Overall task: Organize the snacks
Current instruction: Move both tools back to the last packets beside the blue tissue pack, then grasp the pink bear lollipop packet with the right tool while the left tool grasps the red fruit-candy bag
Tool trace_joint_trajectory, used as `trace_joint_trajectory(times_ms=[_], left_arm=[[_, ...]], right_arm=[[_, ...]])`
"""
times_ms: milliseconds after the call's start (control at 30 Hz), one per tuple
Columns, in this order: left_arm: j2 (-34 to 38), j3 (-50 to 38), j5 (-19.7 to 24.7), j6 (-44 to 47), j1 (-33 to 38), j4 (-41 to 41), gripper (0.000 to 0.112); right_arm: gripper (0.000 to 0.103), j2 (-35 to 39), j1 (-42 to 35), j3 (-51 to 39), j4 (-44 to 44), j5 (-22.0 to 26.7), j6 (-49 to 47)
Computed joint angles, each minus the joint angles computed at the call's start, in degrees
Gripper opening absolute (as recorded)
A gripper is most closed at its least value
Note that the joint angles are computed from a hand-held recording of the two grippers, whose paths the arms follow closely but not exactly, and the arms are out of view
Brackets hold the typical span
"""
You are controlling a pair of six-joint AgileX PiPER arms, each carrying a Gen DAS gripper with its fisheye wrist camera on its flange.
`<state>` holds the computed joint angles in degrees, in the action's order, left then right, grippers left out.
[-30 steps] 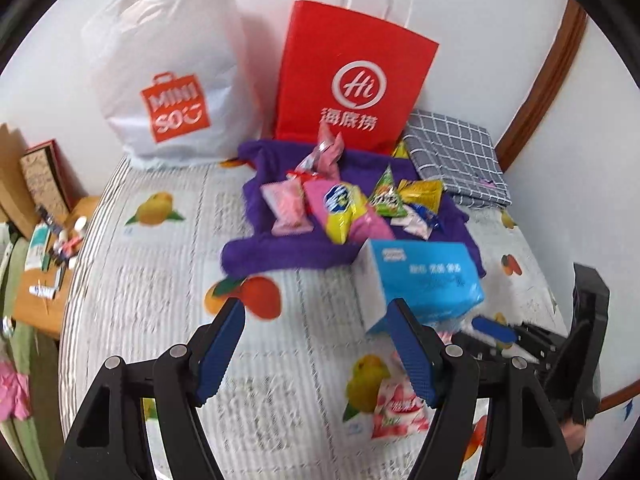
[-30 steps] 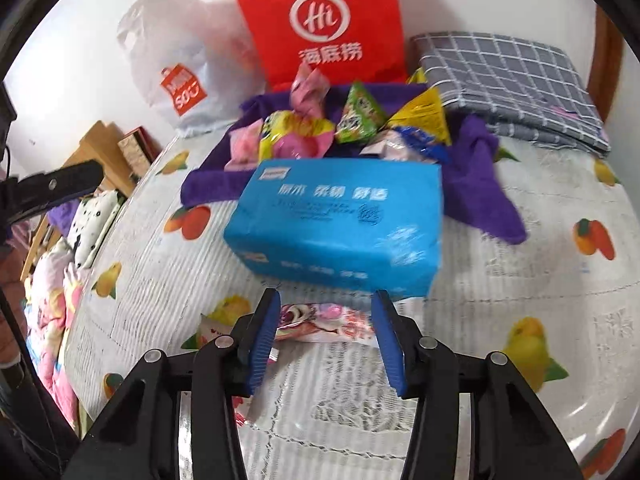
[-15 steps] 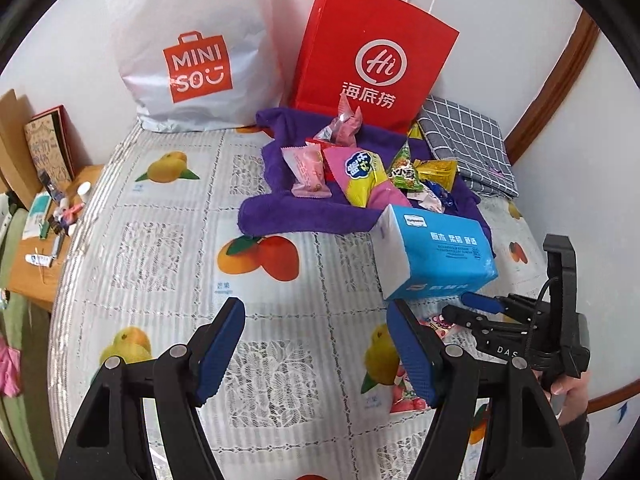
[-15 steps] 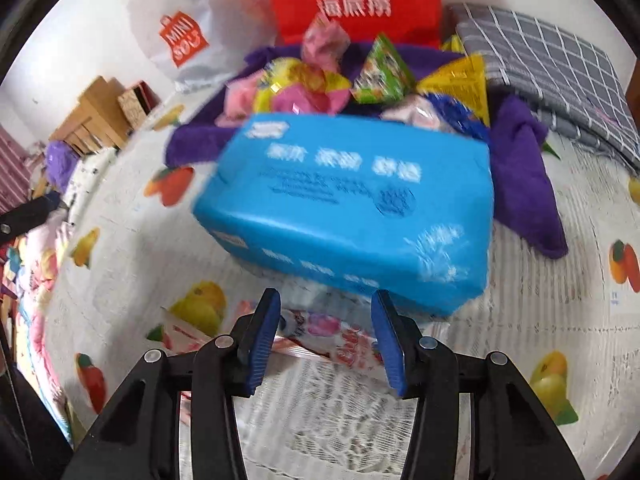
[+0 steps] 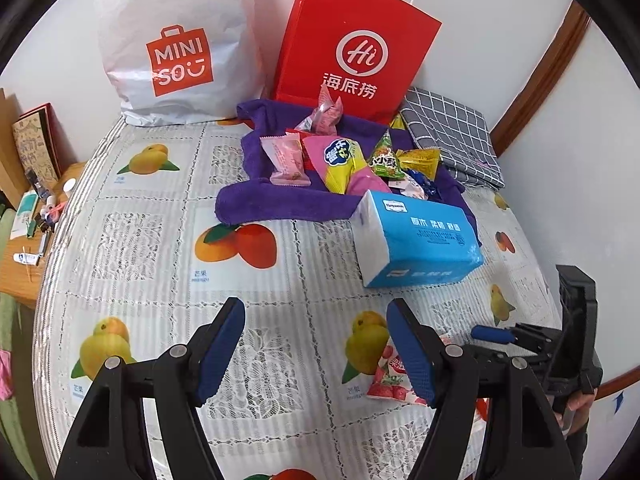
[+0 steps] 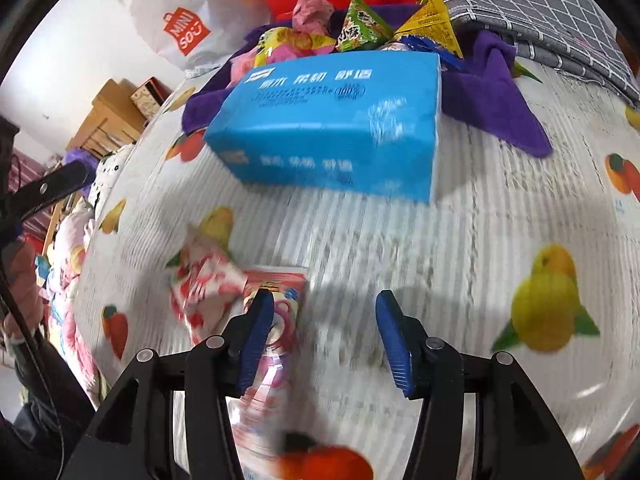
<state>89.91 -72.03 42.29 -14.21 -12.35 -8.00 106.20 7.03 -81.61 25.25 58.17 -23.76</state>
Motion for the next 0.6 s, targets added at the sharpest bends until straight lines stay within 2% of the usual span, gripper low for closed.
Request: trace_joint_trajectory(times_ms=[267,400,500,600], left_arm=[[0.7,-0.13,0.01,-1.75,-2.37,1.15,0.072],[1.21,-0.57,0.22,-2.12,-3.54,1.06,0.071],[0.9,-0.32,0.17,-2.69,-4.54,1.83,0.072],[0.44,0.27,0.07,-3.15,-5.14,2.55,0.072]], right_arm=[[0.053,-8.88,-0.63,11.06,5.24,-4.38,-3.64],[0.053,-10.31,1.25,12.75,6.92,-5.82,-2.91],[0.054,-9.96,4.21,12.61,4.81,-7.82,0.38],[0.053,-7.73,8.43,11.02,-2.87,-9.59,7.96]])
